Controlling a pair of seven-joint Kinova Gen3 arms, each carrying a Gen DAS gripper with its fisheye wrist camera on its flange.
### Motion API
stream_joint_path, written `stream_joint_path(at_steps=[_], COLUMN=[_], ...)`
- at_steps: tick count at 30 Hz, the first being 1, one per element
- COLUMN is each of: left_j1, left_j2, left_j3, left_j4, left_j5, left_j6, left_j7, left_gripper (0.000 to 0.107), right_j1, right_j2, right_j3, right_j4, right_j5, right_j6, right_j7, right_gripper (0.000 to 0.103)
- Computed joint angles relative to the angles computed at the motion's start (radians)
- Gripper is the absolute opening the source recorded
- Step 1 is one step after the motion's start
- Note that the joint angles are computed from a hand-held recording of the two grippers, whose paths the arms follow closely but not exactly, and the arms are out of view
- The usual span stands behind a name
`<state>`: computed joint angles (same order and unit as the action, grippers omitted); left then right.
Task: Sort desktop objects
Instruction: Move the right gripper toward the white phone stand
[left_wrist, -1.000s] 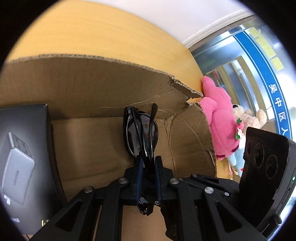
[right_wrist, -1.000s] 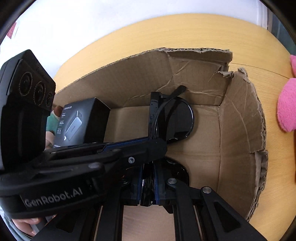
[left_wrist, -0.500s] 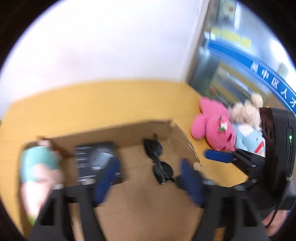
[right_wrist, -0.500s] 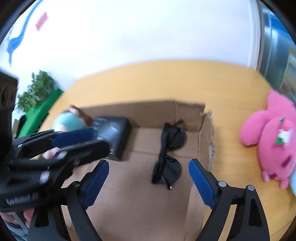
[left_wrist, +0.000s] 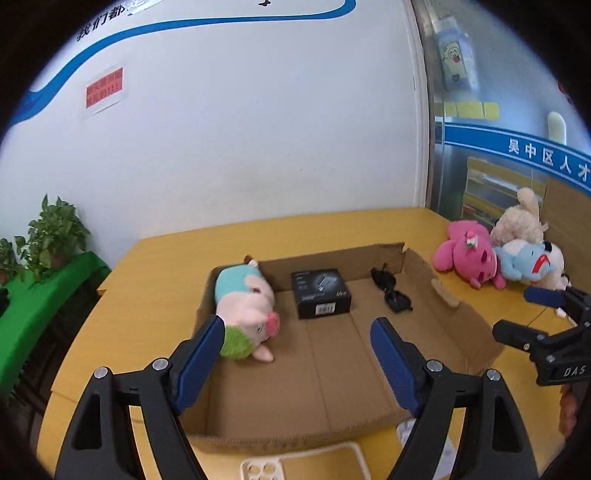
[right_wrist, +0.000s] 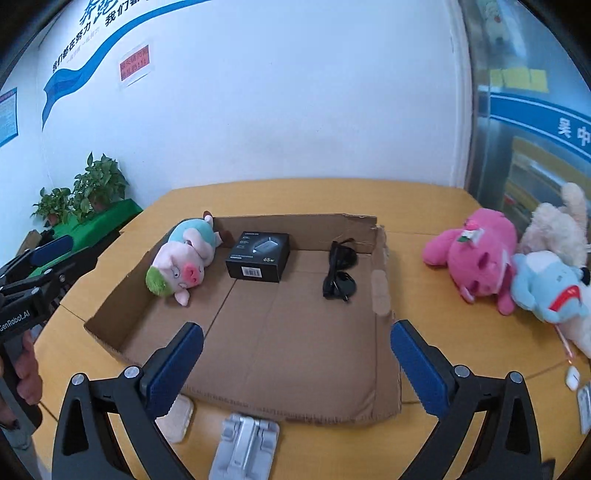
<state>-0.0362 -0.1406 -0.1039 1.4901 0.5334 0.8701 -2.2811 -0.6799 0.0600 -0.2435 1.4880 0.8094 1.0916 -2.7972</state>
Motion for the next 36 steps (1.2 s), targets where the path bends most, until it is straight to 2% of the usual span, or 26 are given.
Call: stream_joint_path(at_steps=[3, 6, 12, 14, 16, 17, 18, 20, 22, 23, 25, 26, 27, 31, 36], left_j1=[0.006, 0.020, 0.037, 0.055, 0.048, 0.046, 0.046, 0.040, 0.036, 0.031, 0.022, 0.022, 0.025, 0.022, -0.001], left_j2=[-0.064, -0.102, -0.144, -0.149, -0.140, -0.134, -0.130, -0.124, -0.115, -0.114, -0.108, -0.100, -0.087, -0.044, -0.022], left_j3=[0.001, -0.022, -0.059, -0.085, -0.079, -0.080, -0.083, -0.083, -0.075, -0.063, -0.035, -0.029, -0.031, -0.040, -0.022], left_j4=[0.086, 0.130, 0.205, 0.216, 0.206, 0.200, 0.197, 0.199, 0.201, 0.204, 0.209, 0.206, 0.199, 0.183, 0.181], left_j5=[-0.020, -0.038, -0.028, -0.011, -0.029, -0.032, -0.028, -0.021, -0.025, -0.037, -0.073, -0.083, -0.082, -0.042, -0.005], left_j6=[-0.043, -0.034, -0.048, -0.035, -0.007, 0.013, 0.028, 0.046, 0.059, 0.058, 0.060, 0.073, 0.096, 0.176, 0.212], left_j7=[-0.007, 0.017, 0.069, 0.052, 0.079, 0.090, 0.096, 0.107, 0.111, 0.119, 0.148, 0.156, 0.154, 0.119, 0.098], left_gripper=[0.082, 0.082, 0.082, 0.082, 0.081, 0.081, 0.081, 0.081, 0.081, 0.080, 0.079, 0.075, 0.071, 0.071, 0.071], right_j1=[-0.042, -0.068, -0.077, -0.070, -0.071, -0.087, -0.085, -0.086, -0.090, -0.094, -0.088, -0.083, -0.082, -0.076, -0.075], right_j2=[-0.013, -0.009, -0.051, -0.055, -0.043, -0.021, -0.017, -0.010, 0.001, 0.004, -0.006, -0.011, -0.013, 0.015, 0.066], right_j3=[-0.038, -0.050, -0.078, -0.083, -0.090, -0.084, -0.090, -0.079, -0.072, -0.069, -0.059, -0.056, -0.057, -0.052, -0.022], right_j4=[0.046, 0.056, 0.127, 0.146, 0.155, 0.153, 0.148, 0.155, 0.164, 0.174, 0.204, 0.221, 0.234, 0.254, 0.261], right_j5=[0.035, 0.057, 0.050, 0.033, 0.026, 0.015, 0.015, -0.016, -0.040, -0.045, -0.070, -0.083, -0.085, -0.129, -0.200], right_j6=[0.037, 0.071, 0.034, 0.022, 0.036, 0.062, 0.071, 0.051, 0.037, 0.026, -0.027, -0.058, -0.077, -0.130, -0.201], right_j7=[-0.074, -0.114, -0.178, -0.202, -0.219, -0.220, -0.221, -0.197, -0.197, -0.207, -0.218, -0.226, -0.238, -0.219, -0.164], right_gripper=[0.103, 0.103, 0.103, 0.103, 0.101, 0.094, 0.073, 0.048, 0.049, 0.053, 0.073, 0.088, 0.092, 0.092, 0.092])
